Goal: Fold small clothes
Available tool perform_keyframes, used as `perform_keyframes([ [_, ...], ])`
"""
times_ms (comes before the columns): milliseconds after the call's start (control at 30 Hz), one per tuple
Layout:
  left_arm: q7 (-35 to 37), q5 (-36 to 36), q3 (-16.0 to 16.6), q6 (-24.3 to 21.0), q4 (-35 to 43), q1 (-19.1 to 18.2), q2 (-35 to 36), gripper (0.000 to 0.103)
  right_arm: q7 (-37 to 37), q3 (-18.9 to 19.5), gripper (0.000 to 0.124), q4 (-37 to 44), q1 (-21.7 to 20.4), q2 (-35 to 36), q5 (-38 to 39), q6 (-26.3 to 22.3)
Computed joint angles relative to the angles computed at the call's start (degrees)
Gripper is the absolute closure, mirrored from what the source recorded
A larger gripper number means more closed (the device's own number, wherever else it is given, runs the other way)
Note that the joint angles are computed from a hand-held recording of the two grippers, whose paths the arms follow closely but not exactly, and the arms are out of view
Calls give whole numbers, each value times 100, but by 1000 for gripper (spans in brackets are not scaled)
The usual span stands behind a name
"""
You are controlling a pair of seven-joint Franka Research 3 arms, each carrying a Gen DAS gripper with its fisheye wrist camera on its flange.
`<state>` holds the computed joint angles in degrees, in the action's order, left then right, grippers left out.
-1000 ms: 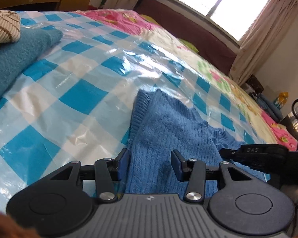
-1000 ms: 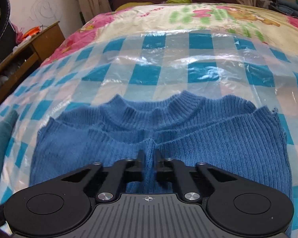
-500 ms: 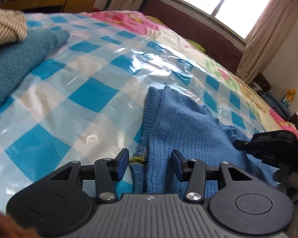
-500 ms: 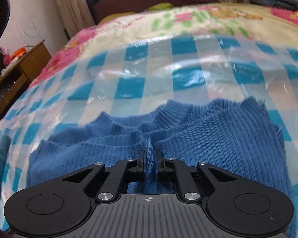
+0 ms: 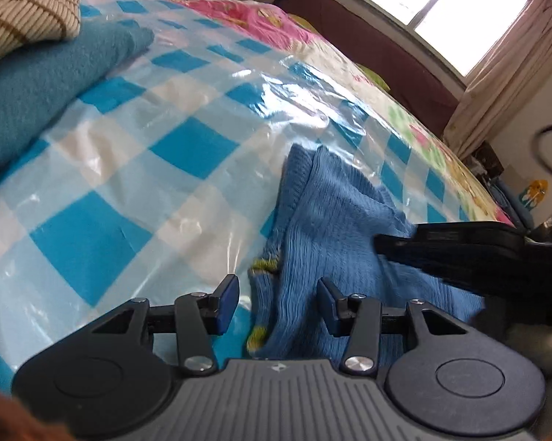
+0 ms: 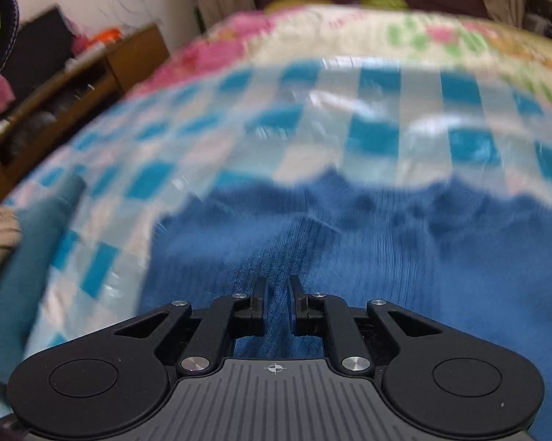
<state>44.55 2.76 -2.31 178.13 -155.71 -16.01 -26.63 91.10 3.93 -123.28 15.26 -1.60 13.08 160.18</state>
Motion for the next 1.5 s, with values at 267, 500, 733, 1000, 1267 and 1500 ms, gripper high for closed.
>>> perform_keyframes([
  [267,275,-149,393,161,-121,-447,-157,53,234,34,110,-209,-23,-270,-113,348],
  [500,453,-125,299,35,-101,-419,-74,53,742,-35,110,-354,-116,-274,-241,397],
  [733,515,-90,270,235,-189,-401,-98,53,1679,273,109,-1583,-1111,-1378,-974,902],
  [1000,81,-22,-155,-7,-178,-20,-219,53,1664,23,107,-1693,-1198,-1688,-903,562],
  [1267,-386,-240,-53,-97,-391,-273,-506,53,-85,-160,92,-746,-149,-1245,38,-104],
  [1500,-218,-341,672,431,-538,-934,-360,51,454,310,83,524,28,-177,-754,-968],
])
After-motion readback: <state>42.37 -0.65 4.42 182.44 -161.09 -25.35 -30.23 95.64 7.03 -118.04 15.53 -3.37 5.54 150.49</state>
